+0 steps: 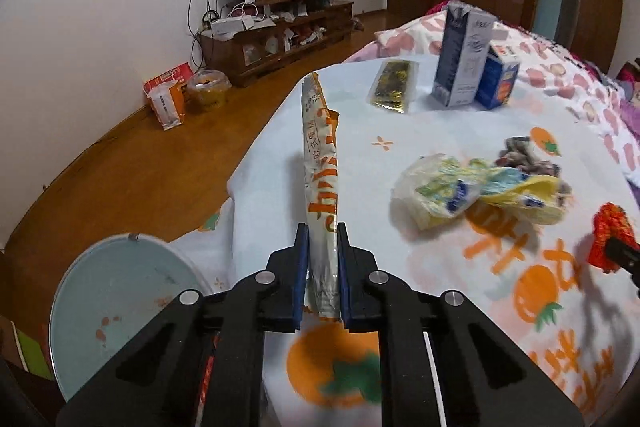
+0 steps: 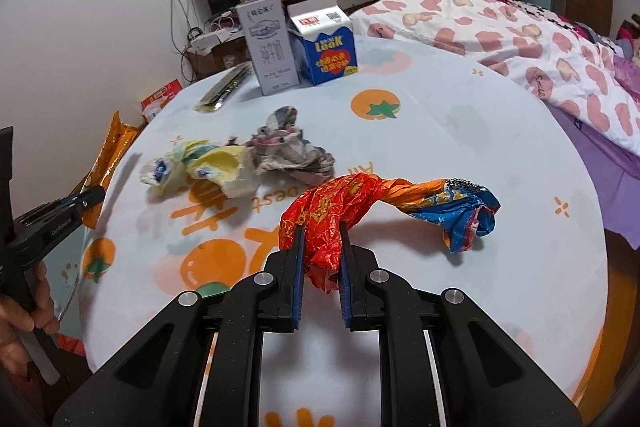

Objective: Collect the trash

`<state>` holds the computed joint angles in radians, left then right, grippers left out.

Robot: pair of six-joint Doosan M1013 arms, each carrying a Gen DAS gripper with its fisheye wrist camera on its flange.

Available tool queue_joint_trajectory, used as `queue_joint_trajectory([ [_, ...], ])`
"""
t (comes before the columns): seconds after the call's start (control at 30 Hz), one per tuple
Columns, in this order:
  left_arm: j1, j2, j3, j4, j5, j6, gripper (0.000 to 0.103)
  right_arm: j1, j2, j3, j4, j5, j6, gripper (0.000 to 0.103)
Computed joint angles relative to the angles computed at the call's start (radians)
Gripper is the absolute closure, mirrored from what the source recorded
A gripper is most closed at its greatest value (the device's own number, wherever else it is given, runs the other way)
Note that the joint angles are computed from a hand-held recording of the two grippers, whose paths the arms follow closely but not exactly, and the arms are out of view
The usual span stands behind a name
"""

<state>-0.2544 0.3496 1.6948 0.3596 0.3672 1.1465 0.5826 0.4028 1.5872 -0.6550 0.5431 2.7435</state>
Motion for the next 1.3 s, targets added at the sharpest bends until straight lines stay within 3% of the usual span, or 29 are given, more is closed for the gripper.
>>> queue_joint_trajectory([
  [0.07,-0.008,-0.019,0.021,0.058,0.002,-0.059,0.090,0.010,-0.006,0.004,-0.019,-0.002,0.008,0.088],
  [0.2,-0.009,-0.065,0.072,0.045,-0.018,-0.073,0.090,0.026,-0.013,0.007,-0.035,-0.013,0.007,0.088],
  [0.3,-0.023,-0.095,0.104,0.158,0.011,-0.181,0.090,0.040,-0.016,0.005,-0.038,-0.023,-0.007,0.088],
  [0.63,-0.023,-0.174,0.189,0.314,0.074,-0.355,0.090,0.091,-0.003,-0.025,0.003,-0.050,-0.106,0.088],
  [1.3,0.042,-0.245,0.262,0.353,0.069,-0.442,0.089,0.151,0.040,-0.105,0.082,-0.080,-0.296,0.088],
])
